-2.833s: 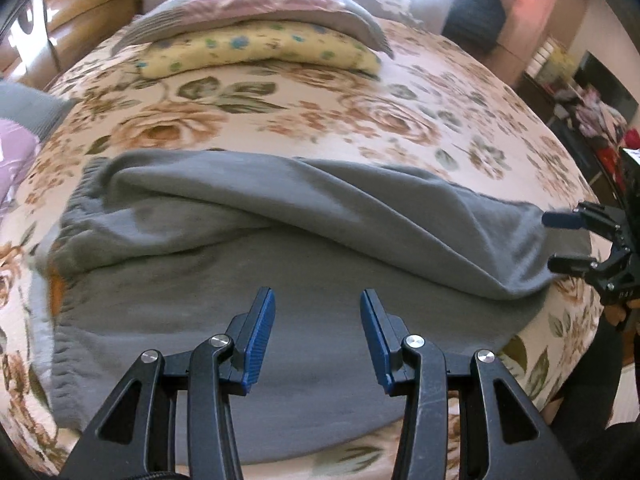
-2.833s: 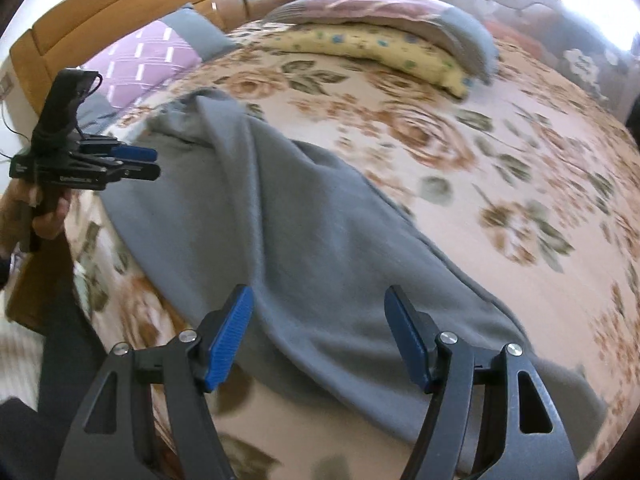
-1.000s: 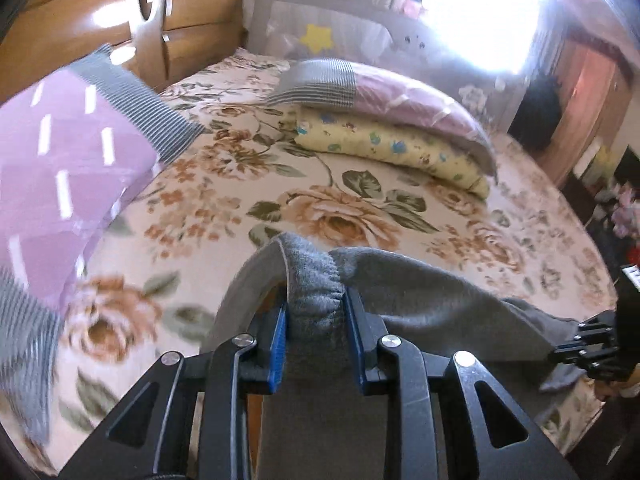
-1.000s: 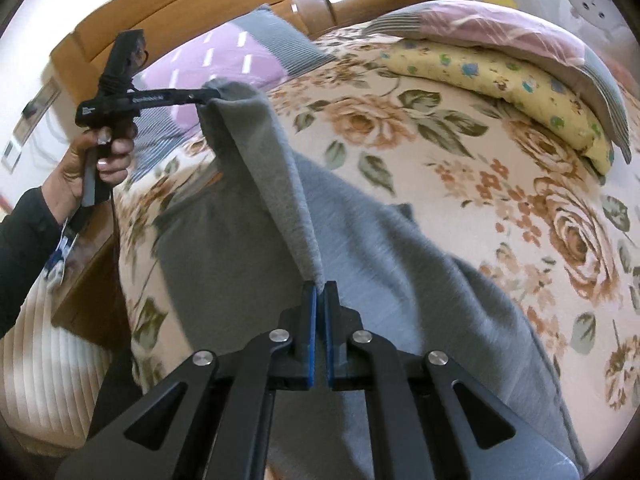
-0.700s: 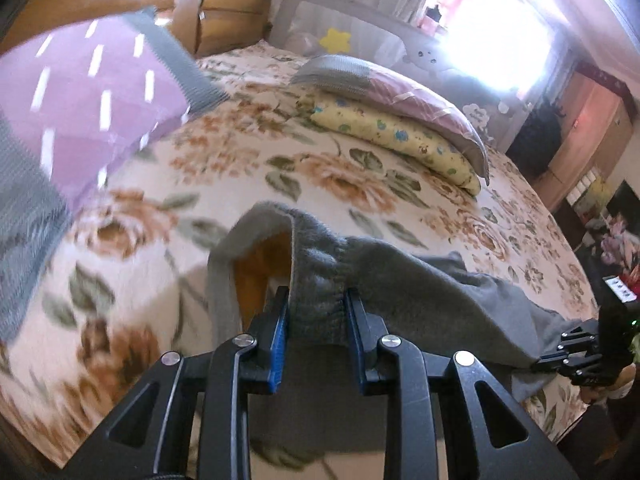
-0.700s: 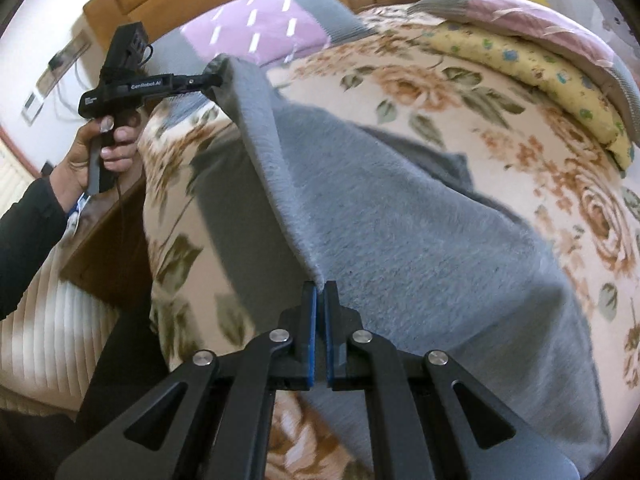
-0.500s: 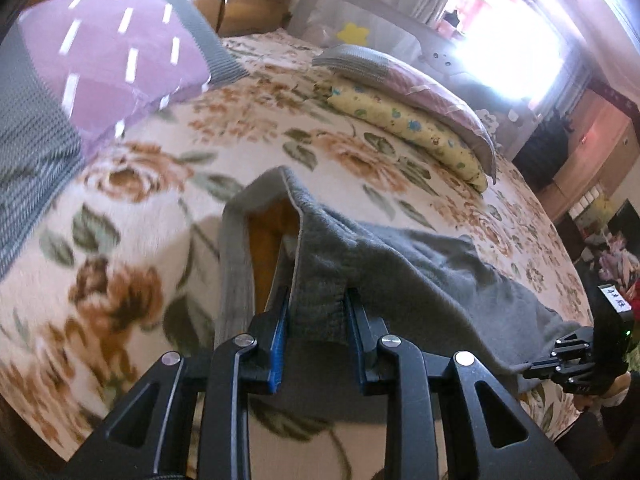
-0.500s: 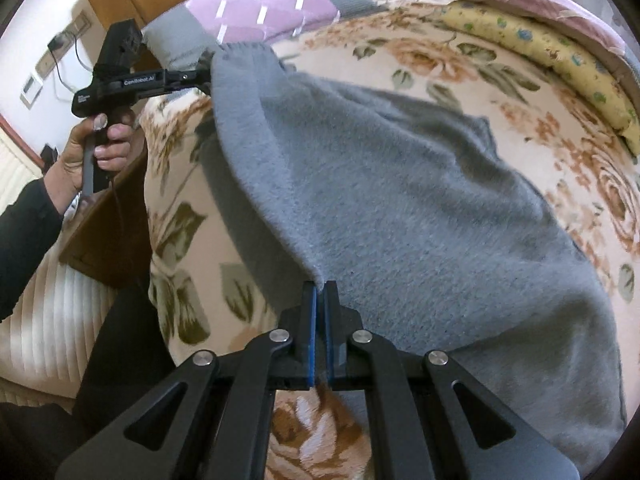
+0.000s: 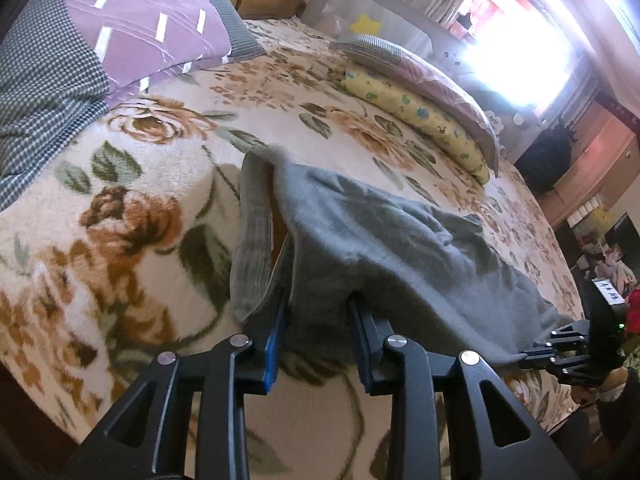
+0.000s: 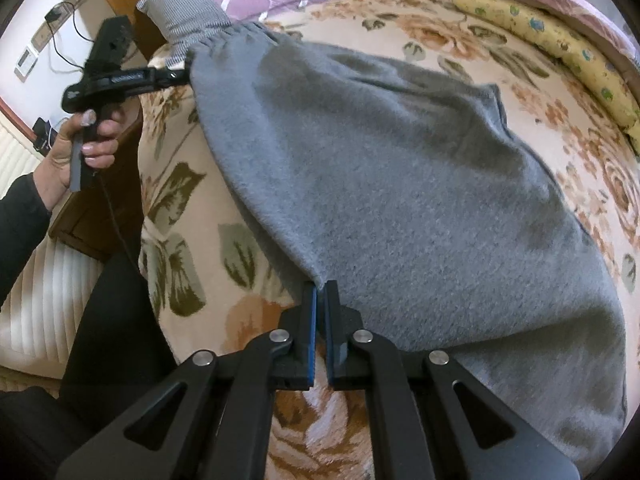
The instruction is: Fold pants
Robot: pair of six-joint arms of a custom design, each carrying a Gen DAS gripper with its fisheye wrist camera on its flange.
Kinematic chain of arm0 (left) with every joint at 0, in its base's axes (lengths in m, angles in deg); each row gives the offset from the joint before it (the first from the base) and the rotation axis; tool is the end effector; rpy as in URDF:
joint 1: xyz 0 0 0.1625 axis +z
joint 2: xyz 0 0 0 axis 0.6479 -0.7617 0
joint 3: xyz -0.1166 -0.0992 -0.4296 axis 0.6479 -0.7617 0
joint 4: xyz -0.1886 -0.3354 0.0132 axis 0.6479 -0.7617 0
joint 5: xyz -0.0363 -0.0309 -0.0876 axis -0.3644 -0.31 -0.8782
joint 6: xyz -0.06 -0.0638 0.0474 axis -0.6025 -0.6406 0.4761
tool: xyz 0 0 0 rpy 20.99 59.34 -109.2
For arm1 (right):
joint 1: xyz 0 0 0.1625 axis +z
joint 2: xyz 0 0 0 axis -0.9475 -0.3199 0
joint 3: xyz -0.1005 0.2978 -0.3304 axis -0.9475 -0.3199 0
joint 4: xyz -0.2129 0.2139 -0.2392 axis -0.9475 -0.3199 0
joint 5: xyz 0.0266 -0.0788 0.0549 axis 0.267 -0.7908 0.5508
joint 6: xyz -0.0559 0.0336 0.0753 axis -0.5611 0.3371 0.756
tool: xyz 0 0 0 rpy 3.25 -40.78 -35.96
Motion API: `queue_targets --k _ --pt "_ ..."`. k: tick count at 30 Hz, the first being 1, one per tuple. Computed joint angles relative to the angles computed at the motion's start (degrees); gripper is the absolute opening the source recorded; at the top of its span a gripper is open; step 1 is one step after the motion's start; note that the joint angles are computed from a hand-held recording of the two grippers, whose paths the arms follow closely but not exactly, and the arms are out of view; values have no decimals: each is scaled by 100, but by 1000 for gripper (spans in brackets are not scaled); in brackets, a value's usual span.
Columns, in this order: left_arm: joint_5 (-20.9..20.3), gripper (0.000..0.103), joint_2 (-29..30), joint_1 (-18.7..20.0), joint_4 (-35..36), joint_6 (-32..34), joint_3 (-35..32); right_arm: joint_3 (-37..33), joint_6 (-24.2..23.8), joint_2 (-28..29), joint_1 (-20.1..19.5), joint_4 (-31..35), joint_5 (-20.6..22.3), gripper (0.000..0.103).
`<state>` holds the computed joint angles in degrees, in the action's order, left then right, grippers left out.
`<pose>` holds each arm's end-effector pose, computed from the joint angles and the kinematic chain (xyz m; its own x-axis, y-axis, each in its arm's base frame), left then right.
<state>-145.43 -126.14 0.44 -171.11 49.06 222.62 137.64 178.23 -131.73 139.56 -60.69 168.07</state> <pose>-0.1432 -0.3636 0.1173 -0.9117 0.2523 -0.3243 0.3761 0.8302 -0.4115 0.0194 -0.2496 0.2246 -0.7065 -0.5691 0.4207 -0.6192 0.7849 0.0220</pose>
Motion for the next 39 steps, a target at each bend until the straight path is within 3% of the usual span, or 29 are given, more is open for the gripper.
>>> queue_targets --k 5,9,14,17,22,24,26,28,31,36,37,38,39 --pt "215 44 -305 -279 148 -453 184 -13 105 -18 83 128 -47 12" --pt "446 47 -452 -478 296 -1135 248 -179 394 6 304 329 -217 12" --pt "656 55 -264 -629 -97 -2080 292 -688 1098 426 1077 383 -182 12" --pt "863 58 -76 -714 85 -2526 182 -1072 1541 703 1512 239 -50 12" --pt "849 58 310 -477 485 -2789 -57 -1780 2383 1000 1463 376 -212 13" --pt "776 58 450 -342 443 -2829 -85 -2034 2498 1170 1461 483 -181 21" --pt "734 58 514 -257 369 -2850 -90 -2189 2427 1233 1490 271 86 55" --pt "604 58 631 -119 92 -2792 -99 -2230 2394 1183 1459 -98 379 61" --pt "521 62 816 -17 -96 -2759 -185 -2553 2700 1264 1077 61 235 61" --pt "814 61 1172 -78 -418 -2833 -260 -2957 2835 1706 658 395 -166 60" --pt "871 46 1241 -79 -512 -2847 -264 -3001 2822 1796 638 436 -197 51" --pt "829 33 1290 -43 -661 -2761 -259 -3058 2829 1942 614 513 -207 30" --pt "701 29 1321 15 -860 -2668 -245 -3112 2864 2074 650 529 -57 19"
